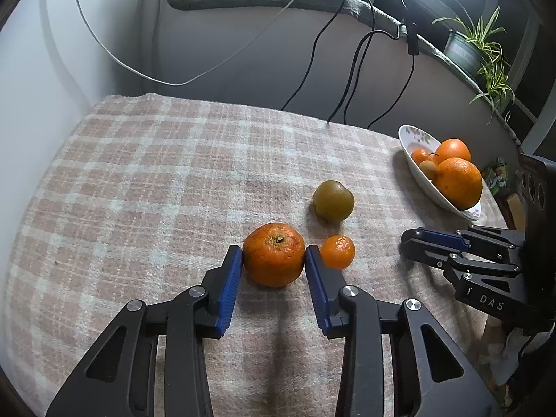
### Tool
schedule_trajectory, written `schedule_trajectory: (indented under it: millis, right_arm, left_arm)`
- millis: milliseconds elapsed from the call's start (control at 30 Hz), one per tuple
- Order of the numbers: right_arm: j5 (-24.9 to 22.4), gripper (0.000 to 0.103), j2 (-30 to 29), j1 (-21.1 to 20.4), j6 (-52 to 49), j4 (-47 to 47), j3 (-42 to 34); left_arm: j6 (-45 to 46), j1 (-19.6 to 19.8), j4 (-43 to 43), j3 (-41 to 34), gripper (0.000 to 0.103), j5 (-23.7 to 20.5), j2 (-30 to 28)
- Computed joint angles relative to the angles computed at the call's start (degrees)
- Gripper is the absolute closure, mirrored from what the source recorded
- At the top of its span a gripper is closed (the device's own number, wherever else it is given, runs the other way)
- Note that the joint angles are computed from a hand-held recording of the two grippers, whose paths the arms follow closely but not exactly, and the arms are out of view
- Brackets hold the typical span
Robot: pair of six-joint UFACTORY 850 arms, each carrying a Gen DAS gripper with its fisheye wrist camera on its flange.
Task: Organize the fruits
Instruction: 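Grasp a mandarin with the left gripper while the right gripper grasps a dark plum, then carry the mandarin and dark plum in both grippers over the plate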
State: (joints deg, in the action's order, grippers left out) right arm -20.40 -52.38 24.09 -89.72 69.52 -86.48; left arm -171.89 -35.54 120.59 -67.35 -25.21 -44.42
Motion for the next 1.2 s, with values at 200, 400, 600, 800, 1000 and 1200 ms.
schedule_trajectory:
  millis: [200, 400, 600, 800, 1000, 1200]
  right_arm:
    - [-0.5, 0.080, 0.9, -0.3, -3.2, 3.5, 1.1]
    - [-1.6, 0.080, 2.9, -0.7, -8.1, 8.6, 3.2]
    - [-3.0, 0.080, 5.1, -1.6, -13.3, 13.5, 5.6]
    - [-4.1, 0.080, 7.3, -3.3, -20.5, 20.6, 8.2]
    - [-4.3, 0.080, 8.3, -5.3, -22.6, 23.3, 8.8]
    - [-4.3, 0.080, 8.7, -7.0, -24.9, 26.2, 8.9]
  left_arm:
    - [0.0, -0.2, -0.6, 0.5, 0.068, -0.7, 0.5]
    - [1.0, -0.5, -1.8, 1.0, 0.068, -1.7, 1.4]
    - [2.6, -0.9, -2.7, 0.4, 0.068, -2.3, 2.0]
    - [4.4, -1.0, -3.1, -1.5, 0.068, -2.6, 1.6]
    - [6.1, -1.1, -3.3, -4.2, 0.068, -2.2, 0.8]
    - [9.6, -1.1, -4.0, -8.6, 0.068, -0.8, -1.0]
